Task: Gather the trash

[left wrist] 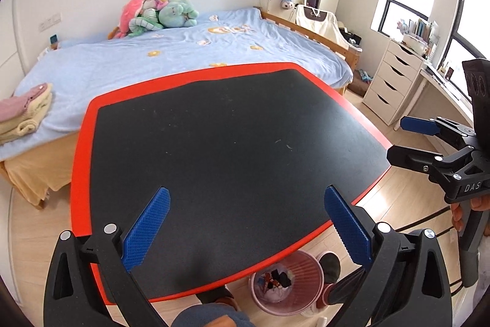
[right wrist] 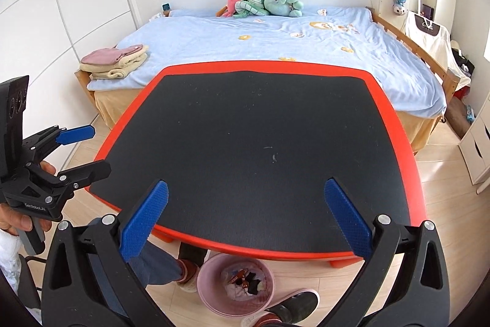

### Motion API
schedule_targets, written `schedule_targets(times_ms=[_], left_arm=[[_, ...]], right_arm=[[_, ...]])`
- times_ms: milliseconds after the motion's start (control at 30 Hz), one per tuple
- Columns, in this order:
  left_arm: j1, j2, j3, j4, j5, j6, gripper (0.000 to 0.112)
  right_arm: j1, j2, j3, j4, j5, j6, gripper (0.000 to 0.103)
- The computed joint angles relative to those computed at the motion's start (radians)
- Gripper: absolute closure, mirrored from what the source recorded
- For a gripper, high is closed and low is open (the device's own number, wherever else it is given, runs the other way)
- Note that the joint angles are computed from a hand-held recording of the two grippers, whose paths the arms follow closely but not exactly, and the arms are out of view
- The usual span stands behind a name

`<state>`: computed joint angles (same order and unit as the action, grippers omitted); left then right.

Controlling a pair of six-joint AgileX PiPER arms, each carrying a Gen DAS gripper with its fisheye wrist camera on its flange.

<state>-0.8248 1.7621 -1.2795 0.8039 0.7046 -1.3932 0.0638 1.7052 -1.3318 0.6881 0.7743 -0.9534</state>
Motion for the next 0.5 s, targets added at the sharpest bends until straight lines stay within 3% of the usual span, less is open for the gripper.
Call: schedule_targets(times_ms=[267, 500], left_arm=[[0.005, 0.003, -0.008, -0.013, -0.004, 0.002, 0.016], [-0.027, 0.012, -0.024, 0.053, 0.075, -0.069, 0.016]], right_arm=[[0.006, 0.016, -0.025, -0.013, 0.008, 0.005, 0.003], [0.010, 0.017, -0.028, -0.019, 0.010, 0.012, 0.003]])
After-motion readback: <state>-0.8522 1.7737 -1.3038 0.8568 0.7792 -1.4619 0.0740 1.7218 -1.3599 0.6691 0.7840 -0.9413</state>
